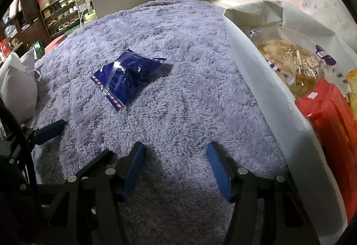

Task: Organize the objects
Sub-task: 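Bring both tools over the blue striped bag on the rug, then grasp the blue striped bag with the right tool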

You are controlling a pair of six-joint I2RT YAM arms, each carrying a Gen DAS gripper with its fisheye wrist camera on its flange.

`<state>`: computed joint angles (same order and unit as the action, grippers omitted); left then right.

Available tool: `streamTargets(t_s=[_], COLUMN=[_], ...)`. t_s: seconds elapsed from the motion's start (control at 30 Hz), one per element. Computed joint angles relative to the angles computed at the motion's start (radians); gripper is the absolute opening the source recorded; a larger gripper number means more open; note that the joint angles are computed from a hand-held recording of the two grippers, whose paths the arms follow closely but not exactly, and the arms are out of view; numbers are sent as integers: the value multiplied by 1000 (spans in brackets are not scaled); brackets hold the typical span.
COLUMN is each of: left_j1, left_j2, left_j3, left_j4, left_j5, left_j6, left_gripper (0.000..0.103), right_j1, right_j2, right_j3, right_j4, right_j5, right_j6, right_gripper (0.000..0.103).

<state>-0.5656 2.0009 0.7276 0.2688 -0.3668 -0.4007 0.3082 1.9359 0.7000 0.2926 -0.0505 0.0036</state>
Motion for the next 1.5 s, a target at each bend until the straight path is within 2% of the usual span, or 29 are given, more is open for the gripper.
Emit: streamTargets(t_s=[0.47,0.5,0.57,0.6,0.77,0.87,0.93,1.0,1.03,1.2,1.27,1.37,1.4,1.43,1.47,1.5], left_j1=[7,9,7,-4,-47,-3,43,109,128,175,182,183,180,183,187,192], left_j2=[0,0,-6,-12,-55,-113,-153,-193,-211,-292,-299,-287,-282,-279,-276,-279], left_j3=[28,36,35,33,44,25,28,60,57,12,4,5,4,5,10,6], left_j4=[-42,-54,-40,-35,-66,-66,-104,-212,-230,-247,-235,-227,-226,-225,-226,-225], left_j5=[24,28,30,7,-165,-134,-84,1,19,-32,-24,-25,-30,-27,-21,-11], left_j6=[-13,-8,8,15,60,44,23,-25,-39,-99,-101,-90,-87,-81,-77,-74], left_gripper=[84,83,70,58,56,56,55,51,50,50,50,50,50,50,50,50], right_j1=[-13,-15,-21,-24,-16,-43,-59,-49,-39,50,78,108,113,123,139,142], right_j2=[-3,-5,-8,-10,-55,-83,-83,-66,-58,19,57,181,230,243,239,237], right_j3=[-3,0,12,14,-23,-47,-39,-9,10,135,175,300,350,349,335,334], right_j4=[3,-3,-22,-26,43,94,107,107,97,50,39,-16,-40,-16,10,5], right_j5=[-18,-20,-30,-36,-9,-87,-131,-118,-101,-36,-6,-9,-28,-8,29,33], right_j6=[12,14,23,25,32,76,113,158,178,256,292,362,374,370,351,346], right_gripper=[58,58,58,58,58,58,58,58,58,58,58,59,66,67,65,58])
